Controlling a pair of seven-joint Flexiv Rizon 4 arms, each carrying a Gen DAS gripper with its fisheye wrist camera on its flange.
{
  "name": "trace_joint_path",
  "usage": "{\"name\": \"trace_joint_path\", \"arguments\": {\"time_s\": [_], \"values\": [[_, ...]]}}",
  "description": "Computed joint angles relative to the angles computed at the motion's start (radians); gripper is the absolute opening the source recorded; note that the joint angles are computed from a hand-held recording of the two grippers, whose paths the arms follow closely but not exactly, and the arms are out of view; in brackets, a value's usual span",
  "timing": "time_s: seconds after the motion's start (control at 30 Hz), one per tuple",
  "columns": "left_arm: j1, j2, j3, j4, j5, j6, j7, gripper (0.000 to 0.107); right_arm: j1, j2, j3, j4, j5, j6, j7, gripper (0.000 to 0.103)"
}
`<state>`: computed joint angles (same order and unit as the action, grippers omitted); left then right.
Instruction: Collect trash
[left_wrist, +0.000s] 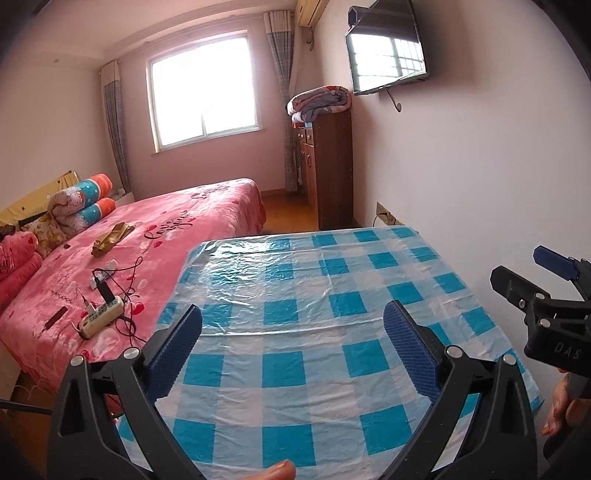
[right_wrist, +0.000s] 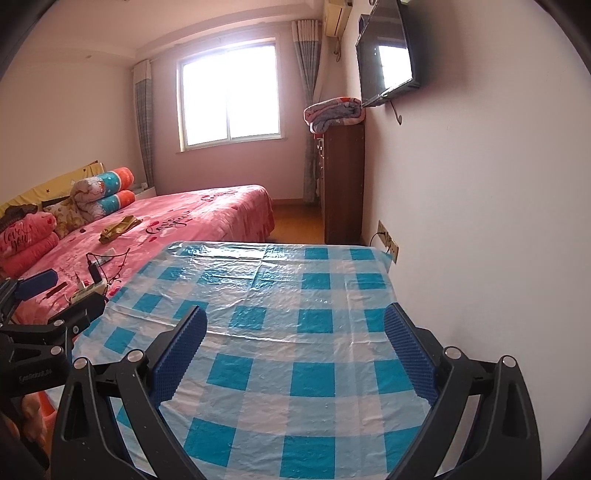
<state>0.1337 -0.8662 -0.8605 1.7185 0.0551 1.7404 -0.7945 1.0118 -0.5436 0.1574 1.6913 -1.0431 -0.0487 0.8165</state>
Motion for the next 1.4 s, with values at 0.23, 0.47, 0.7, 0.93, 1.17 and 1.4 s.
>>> {"name": "trace_joint_path", "arguments": {"time_s": [0.23,0.47,0.7,0.93,1.17,1.4], "values": [[0.006,-0.031,-0.025,-0.012,0.011,0.019,-0.025,0.099,0.000,-0.012,-0.004,-0.014,0.004,-0.005,-0.025,0.095],[-0.017,-0.043,-0.006,-0.038,0.019,0.020,-0.040,0.099,-0.007,-0.019,-0.010,-0.016,0.006,0.013,-0.036,0.095],[-0.052,-0.050,0.023,-0.073,-0.015,-0.019,-0.027,0.099,-0.025,-0.018,-0.011,0.002,0.011,0.054,-0.026,0.095],[-0.110,-0.056,0.084,-0.114,-0.051,-0.035,-0.010,0.099,-0.052,-0.021,-0.016,0.022,0.013,0.115,-0.023,0.095],[-0.175,-0.072,0.146,-0.167,-0.101,-0.071,0.011,0.099,-0.080,-0.020,-0.023,0.049,0.014,0.170,-0.013,0.095],[-0.269,-0.094,0.245,-0.243,-0.170,-0.129,0.024,0.099,-0.117,-0.023,-0.028,0.081,0.020,0.242,-0.001,0.095]]}}
